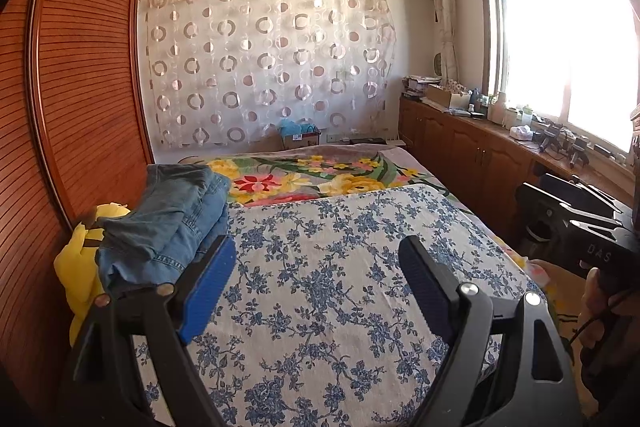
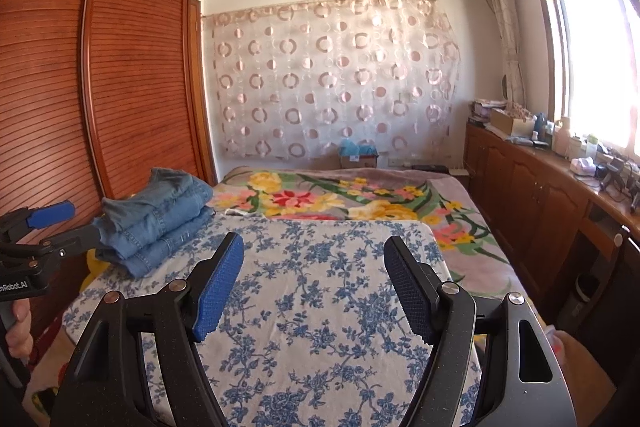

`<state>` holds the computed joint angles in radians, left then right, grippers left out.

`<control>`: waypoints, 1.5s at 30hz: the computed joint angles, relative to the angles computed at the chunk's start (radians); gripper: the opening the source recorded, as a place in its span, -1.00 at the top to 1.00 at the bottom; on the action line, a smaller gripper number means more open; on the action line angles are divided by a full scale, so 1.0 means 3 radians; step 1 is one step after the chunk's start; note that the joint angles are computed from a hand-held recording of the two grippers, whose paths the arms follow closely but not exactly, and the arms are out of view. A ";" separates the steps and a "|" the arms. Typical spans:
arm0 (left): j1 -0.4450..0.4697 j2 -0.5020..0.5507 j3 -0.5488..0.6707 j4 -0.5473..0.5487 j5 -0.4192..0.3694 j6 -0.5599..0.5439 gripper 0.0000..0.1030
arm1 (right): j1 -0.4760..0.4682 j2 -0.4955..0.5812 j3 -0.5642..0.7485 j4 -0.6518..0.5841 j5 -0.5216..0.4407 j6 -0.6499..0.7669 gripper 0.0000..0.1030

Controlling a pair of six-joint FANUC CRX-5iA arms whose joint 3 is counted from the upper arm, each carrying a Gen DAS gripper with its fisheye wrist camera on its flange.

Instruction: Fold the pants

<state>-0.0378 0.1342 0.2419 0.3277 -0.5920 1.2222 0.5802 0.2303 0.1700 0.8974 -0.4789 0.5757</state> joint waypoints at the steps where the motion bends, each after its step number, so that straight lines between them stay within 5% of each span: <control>1: 0.0000 0.0003 0.0002 0.0001 -0.0004 0.0007 -0.64 | -0.0001 -0.0001 -0.0001 -0.0015 -0.0003 0.0006 -0.44; 45: 0.0012 -0.0031 -0.0081 0.0043 0.0042 -0.0040 -0.64 | 0.0010 0.0005 -0.0030 0.0039 0.0017 -0.0062 -0.44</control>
<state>-0.0342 0.1248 0.2177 0.3405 -0.5795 1.2102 0.5833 0.2319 0.1610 0.9089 -0.4738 0.5571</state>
